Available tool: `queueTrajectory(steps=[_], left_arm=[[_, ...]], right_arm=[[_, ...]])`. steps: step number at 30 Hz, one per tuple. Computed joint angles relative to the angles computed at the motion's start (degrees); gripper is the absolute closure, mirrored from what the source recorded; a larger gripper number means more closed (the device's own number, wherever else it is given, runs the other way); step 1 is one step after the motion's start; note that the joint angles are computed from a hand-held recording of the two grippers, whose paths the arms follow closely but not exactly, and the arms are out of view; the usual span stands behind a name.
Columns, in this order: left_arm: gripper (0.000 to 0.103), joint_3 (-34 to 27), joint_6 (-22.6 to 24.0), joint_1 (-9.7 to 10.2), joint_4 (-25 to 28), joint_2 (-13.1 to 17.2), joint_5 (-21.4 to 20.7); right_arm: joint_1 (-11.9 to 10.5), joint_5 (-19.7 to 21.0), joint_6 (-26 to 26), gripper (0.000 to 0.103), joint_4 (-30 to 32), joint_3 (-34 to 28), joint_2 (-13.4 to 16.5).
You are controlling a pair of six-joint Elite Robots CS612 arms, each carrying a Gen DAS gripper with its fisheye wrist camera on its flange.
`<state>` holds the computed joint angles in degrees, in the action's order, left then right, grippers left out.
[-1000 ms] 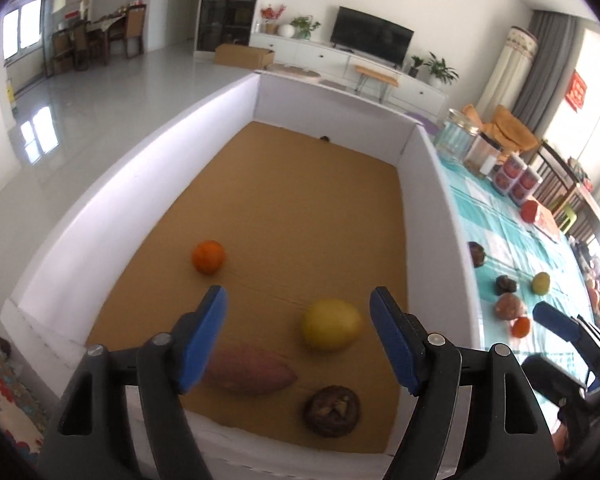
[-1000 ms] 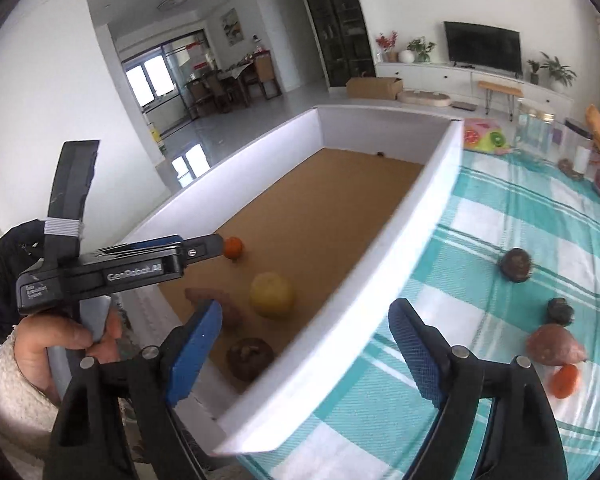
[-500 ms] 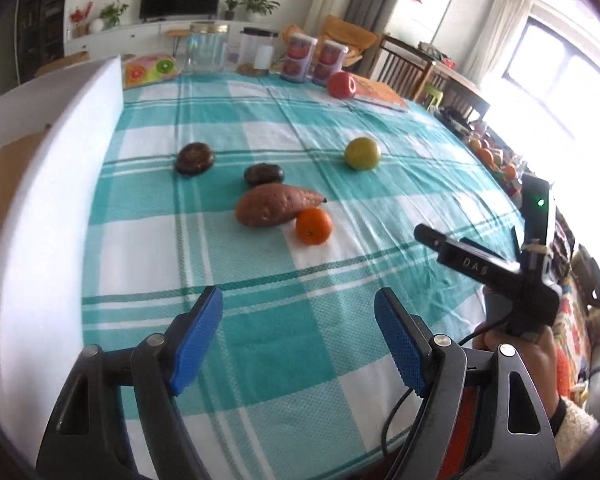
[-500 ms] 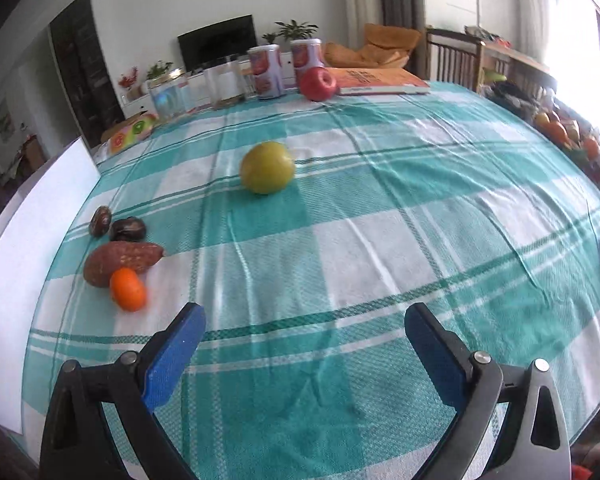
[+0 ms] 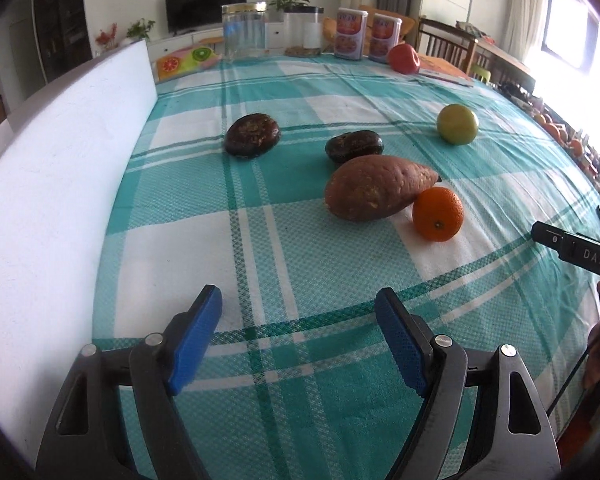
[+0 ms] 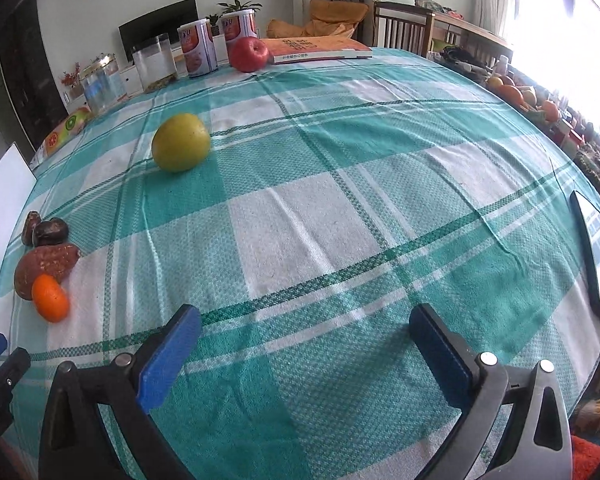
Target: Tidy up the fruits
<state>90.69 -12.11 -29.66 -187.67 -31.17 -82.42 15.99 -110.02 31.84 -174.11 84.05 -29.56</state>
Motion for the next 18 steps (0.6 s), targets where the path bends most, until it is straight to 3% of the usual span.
queueTrajectory(steps=[18], left_arm=[[0.012, -0.6, 1.3, -0.32, 1.4, 0.1, 0.6]], right_arm=[[0.2, -0.9, -0.3, 0.000, 1.3, -0.5, 0.1]])
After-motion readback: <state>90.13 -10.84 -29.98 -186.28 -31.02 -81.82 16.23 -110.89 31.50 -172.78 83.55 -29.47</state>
